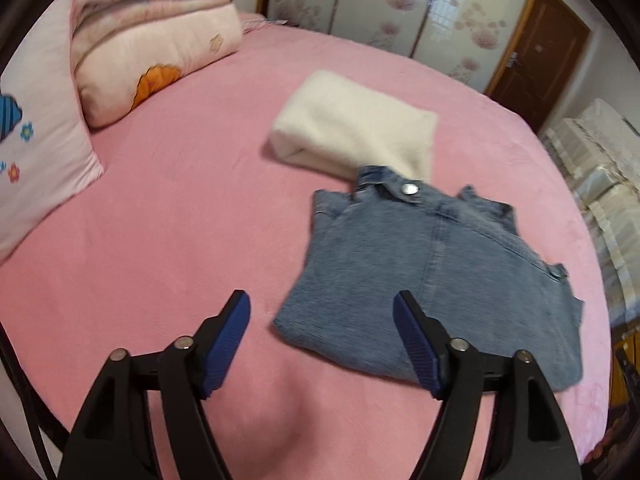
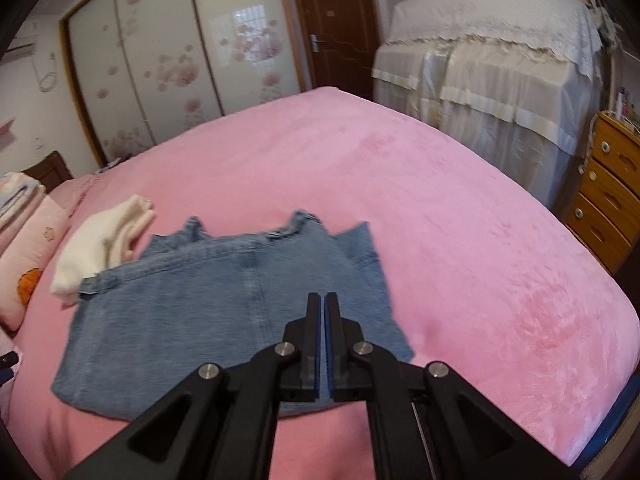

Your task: Fold large clothes

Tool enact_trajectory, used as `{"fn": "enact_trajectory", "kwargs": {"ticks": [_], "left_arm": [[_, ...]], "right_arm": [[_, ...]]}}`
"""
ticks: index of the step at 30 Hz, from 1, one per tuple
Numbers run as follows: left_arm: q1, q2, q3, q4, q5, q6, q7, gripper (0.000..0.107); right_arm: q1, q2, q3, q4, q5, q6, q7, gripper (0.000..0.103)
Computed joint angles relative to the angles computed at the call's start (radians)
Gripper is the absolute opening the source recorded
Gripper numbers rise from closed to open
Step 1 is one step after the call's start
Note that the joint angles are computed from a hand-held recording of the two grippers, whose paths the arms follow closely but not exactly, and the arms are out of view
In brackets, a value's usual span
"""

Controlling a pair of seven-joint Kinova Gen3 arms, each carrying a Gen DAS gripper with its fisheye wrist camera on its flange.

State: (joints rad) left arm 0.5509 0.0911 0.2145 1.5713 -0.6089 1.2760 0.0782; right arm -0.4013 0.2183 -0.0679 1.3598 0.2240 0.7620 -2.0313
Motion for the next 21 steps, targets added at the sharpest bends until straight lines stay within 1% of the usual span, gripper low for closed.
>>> {"fn": "enact_trajectory", "kwargs": {"ticks": [3,4,5,6,7,8,11,16,21], "left_arm": [[0.038,0.008,0.024,-0.055,-0.033,0.053,-0.002,0.078],[0.053,0.011,0.03,-0.069,-0.044,0.065,0.005,0.078],[0.066,0.012,0.034,-0.077,-0.048,0.065,0.012,0.079],[0.073,0.006,0.036,-0.075,-0.047,0.049,0.016,0.079],[0.079,0.0,0.038,-0.07,-0.043,0.027,0.022,0.079],[0.083,-0.006,0.041,-0.063,-0.037,0.006,0.026,0.079],[0.097,-0.006,0.051,-0.044,-0.031,-0.039,0.048,0.079],[0.098,-0.01,0.049,0.048,0.011,-0.188,0.116,0.079],[0.078,0.004,0.033,0.147,0.079,-0.331,0.161,0.079]], "right_arm": [[-0.013,-0.024,-0.022,-0.01,-0.017,0.006,0.025,0.005],[-0.019,-0.03,-0.027,-0.01,-0.017,0.008,0.028,0.013],[-0.032,-0.04,-0.033,-0.006,-0.011,0.005,0.026,0.025],[-0.046,-0.049,-0.036,0.003,0.003,0.0,0.014,0.032],[-0.056,-0.057,-0.039,0.012,0.013,-0.007,0.003,0.041],[-0.068,-0.073,-0.045,0.036,0.026,-0.029,-0.011,0.043],[-0.093,-0.101,-0.064,0.085,0.051,-0.061,-0.041,0.043],[-0.11,-0.13,-0.099,0.164,0.03,-0.109,-0.049,0.043],[-0.134,-0.132,-0.123,0.22,0.025,-0.128,-0.044,0.043]]}}
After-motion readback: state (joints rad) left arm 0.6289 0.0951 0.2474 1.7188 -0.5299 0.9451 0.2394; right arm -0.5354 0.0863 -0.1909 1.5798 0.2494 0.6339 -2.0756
